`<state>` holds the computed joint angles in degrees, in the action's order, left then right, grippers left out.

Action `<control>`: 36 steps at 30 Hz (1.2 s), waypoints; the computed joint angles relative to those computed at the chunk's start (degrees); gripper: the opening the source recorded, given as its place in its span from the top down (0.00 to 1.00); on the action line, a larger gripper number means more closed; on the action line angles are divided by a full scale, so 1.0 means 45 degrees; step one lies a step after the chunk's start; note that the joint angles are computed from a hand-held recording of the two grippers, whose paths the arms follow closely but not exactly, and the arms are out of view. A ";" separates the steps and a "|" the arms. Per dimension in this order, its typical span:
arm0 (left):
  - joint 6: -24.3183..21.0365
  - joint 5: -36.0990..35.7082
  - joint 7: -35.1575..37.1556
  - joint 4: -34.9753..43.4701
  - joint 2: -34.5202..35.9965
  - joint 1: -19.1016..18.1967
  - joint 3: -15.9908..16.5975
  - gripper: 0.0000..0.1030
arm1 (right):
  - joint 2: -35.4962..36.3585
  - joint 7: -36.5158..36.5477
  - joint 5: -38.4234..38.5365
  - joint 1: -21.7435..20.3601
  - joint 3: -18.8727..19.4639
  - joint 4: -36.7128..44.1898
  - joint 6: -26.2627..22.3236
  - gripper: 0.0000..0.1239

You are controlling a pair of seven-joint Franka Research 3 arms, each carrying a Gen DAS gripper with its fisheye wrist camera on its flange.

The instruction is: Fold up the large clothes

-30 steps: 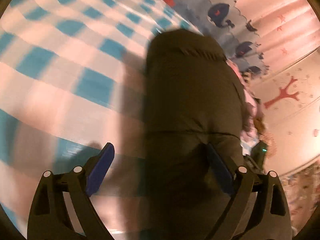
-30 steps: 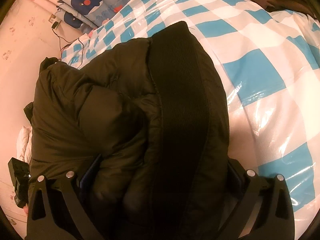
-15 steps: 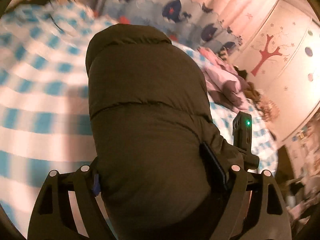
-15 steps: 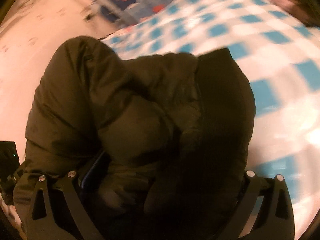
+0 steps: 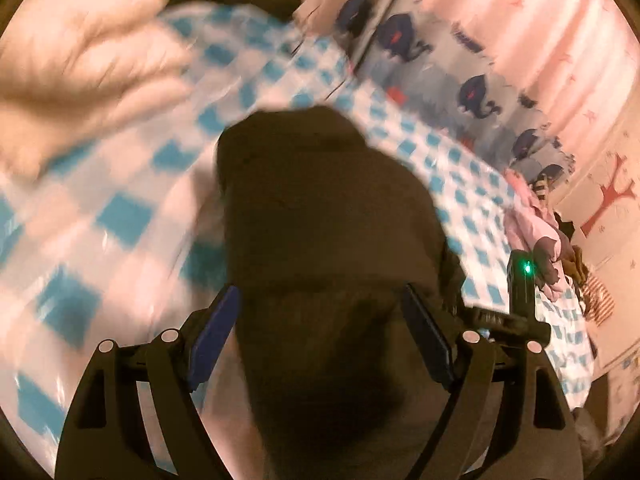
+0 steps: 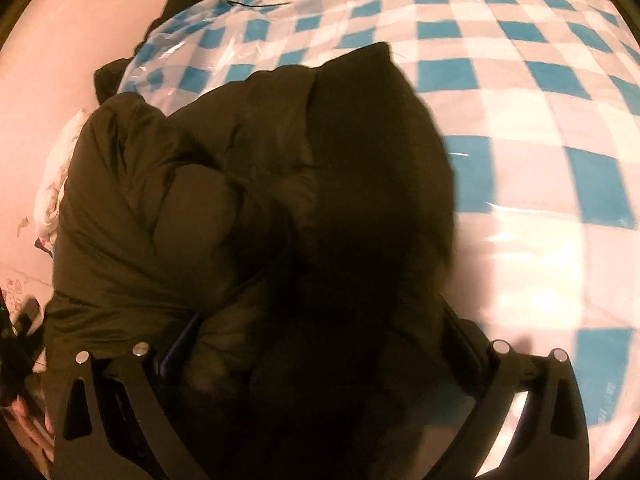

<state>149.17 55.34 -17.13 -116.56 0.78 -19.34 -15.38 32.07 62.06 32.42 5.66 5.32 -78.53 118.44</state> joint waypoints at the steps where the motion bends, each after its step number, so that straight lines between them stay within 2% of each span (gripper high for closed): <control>1: 0.0012 -0.0277 0.0739 0.0521 0.0431 0.0045 0.0036 0.24 | -0.0032 0.0068 -0.0116 -0.0002 -0.0048 0.0150 -0.0149 0.21; 3: 0.0174 -0.0709 0.1680 0.1274 0.1224 0.0008 0.0130 0.23 | -0.0679 -0.0009 -0.0304 0.0093 -0.0176 -0.0248 0.0550 0.21; 4: -0.0276 -0.1080 0.2424 0.1923 0.1841 -0.0101 0.0157 0.23 | -0.0770 -0.0084 -0.0312 0.0129 -0.0200 -0.0169 0.1061 0.21; 6: -0.1081 -0.1726 0.3461 0.2768 0.2439 -0.0447 0.0226 0.20 | -0.1441 -0.0737 0.0263 0.0156 0.0053 -0.0693 0.2808 0.21; 7: -0.1010 -0.1774 0.3597 0.2860 0.2576 -0.0558 0.0355 0.19 | -0.1765 -0.1598 0.0973 0.0055 0.0429 -0.0965 0.3521 0.21; 8: -0.0949 -0.1835 0.3675 0.2992 0.2714 -0.0657 0.0468 0.19 | -0.1808 -0.2167 0.1218 0.0157 0.0622 -0.0897 0.3838 0.21; 9: -0.1016 -0.1910 0.3825 0.3134 0.2832 -0.0765 0.0547 0.19 | -0.1604 -0.2205 0.0756 0.0556 0.0565 -0.0566 0.3973 0.21; 10: -0.1081 -0.1900 0.3909 0.3164 0.2866 -0.0884 0.0621 0.19 | -0.1208 -0.1898 0.0187 0.0874 0.0423 -0.0011 0.3641 0.21; 12: -0.1084 -0.1971 0.4227 0.2931 0.2745 -0.0956 0.0697 0.18 | 0.0091 -0.0288 -0.1528 0.1700 -0.0236 0.1358 0.2918 0.21; 14: -0.0846 -0.2213 0.4853 0.3030 0.2883 -0.0908 0.0722 0.18 | 0.0860 0.0220 -0.1601 0.1504 -0.0177 0.1642 0.2708 0.21; 16: -0.0695 -0.2521 0.5512 0.3227 0.3072 -0.0903 0.0696 0.18 | 0.1577 0.0733 -0.0544 0.0692 0.0231 0.1987 0.2220 0.22; 17: -0.0811 -0.2650 0.5773 0.3358 0.3154 -0.0974 0.0692 0.18 | 0.1413 0.0701 -0.0425 0.0558 0.0251 0.1554 0.2492 0.22; 18: -0.1003 -0.2788 0.6018 0.3543 0.3253 -0.1045 0.0698 0.18 | 0.1134 0.0445 -0.0307 0.0576 0.0000 0.1160 0.2372 0.22; 19: -0.1091 -0.2819 0.6056 0.3570 0.3213 -0.1134 0.0731 0.18 | 0.1127 0.0555 -0.0605 0.0413 0.0193 0.1211 0.2233 0.22; 21: -0.0617 -0.2636 0.5308 0.3017 0.2760 -0.1208 0.0893 0.18 | 0.1129 0.0946 -0.0792 0.0080 0.0416 0.1594 0.1512 0.22; 22: -0.0241 -0.2498 0.4535 0.2468 0.2347 -0.1194 0.0976 0.18 | 0.0682 0.0711 -0.0414 0.0080 0.0226 0.1188 0.1584 0.22; 24: -0.0061 -0.2560 0.4057 0.2012 0.2114 -0.1033 0.0931 0.18 | -0.0259 -0.0425 0.0404 -0.0299 0.0516 0.0042 0.2322 0.22; 25: -0.0309 -0.2798 0.4185 0.1987 0.2187 -0.0978 0.0832 0.17 | -0.0833 -0.0851 0.0609 -0.0364 0.0485 -0.0713 0.2718 0.22; 26: -0.0476 -0.2864 0.4376 0.2067 0.2311 -0.0950 0.0776 0.15 | -0.1086 -0.0942 0.0372 -0.0082 0.0077 -0.1105 0.2644 0.22; 28: -0.0911 -0.3163 0.5180 0.2502 0.2692 -0.0953 0.0630 0.14 | -0.0543 -0.0652 -0.0635 0.0021 -0.0058 -0.0685 0.1283 0.22; 30: -0.1396 -0.3176 0.5311 0.2728 0.2618 -0.1119 0.0621 0.14 | -0.0450 -0.0370 -0.0755 0.0053 -0.0203 -0.0496 0.1071 0.22; 32: -0.1071 -0.2550 0.4340 0.2144 0.1908 -0.1259 0.0724 0.14 | -0.0922 -0.0381 -0.0168 -0.0230 -0.0121 -0.0877 0.1193 0.22; 36: -0.1462 -0.1401 0.2116 0.0474 0.0095 -0.1171 0.0403 0.14 | -0.2144 -0.1234 0.1917 -0.1185 -0.0006 -0.2067 0.0793 0.22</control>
<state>142.60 49.04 -7.61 -114.43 1.20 -24.61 -13.57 22.42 56.51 41.04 0.33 5.29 -87.84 122.01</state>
